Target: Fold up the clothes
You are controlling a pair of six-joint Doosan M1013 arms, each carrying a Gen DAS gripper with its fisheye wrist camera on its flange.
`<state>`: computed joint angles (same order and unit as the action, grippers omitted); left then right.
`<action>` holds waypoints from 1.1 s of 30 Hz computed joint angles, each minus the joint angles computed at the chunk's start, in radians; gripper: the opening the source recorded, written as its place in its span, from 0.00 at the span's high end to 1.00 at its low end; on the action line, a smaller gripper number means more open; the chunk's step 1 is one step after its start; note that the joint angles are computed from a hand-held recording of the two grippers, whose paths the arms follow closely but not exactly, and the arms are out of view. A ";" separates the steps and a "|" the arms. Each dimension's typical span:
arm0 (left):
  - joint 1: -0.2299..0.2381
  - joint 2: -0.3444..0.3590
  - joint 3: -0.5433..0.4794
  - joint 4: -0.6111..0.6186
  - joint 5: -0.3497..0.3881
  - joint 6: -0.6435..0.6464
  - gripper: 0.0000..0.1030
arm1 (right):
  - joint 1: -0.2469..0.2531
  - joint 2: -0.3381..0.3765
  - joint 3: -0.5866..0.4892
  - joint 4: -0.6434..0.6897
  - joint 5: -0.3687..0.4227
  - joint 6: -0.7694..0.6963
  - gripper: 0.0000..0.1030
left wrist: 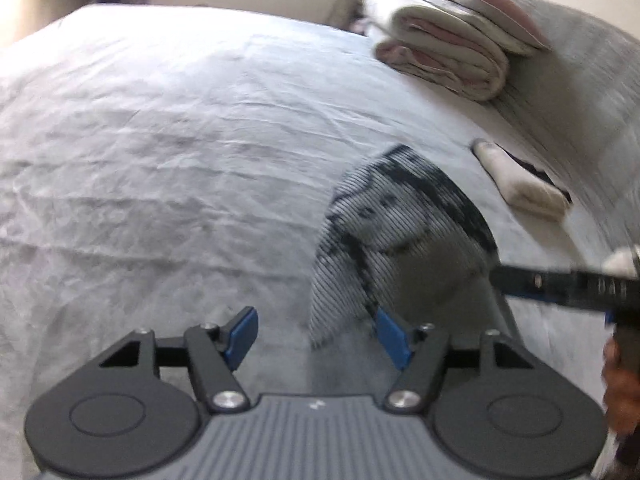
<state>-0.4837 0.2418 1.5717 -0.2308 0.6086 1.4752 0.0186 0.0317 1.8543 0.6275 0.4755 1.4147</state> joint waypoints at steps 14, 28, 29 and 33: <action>-0.009 0.043 -0.055 -0.008 0.060 -0.097 0.35 | 0.027 0.013 -0.003 -0.130 -0.076 0.068 0.55; -0.017 0.031 -0.047 0.045 0.045 -0.174 0.35 | 0.011 0.003 0.018 0.279 0.048 -0.280 0.90; -0.016 0.029 -0.045 0.046 0.039 -0.177 0.35 | 0.007 0.002 0.019 0.308 0.073 -0.303 0.90; -0.012 0.024 -0.040 0.054 0.021 -0.195 0.35 | -0.009 -0.002 0.020 0.389 0.196 -0.364 0.90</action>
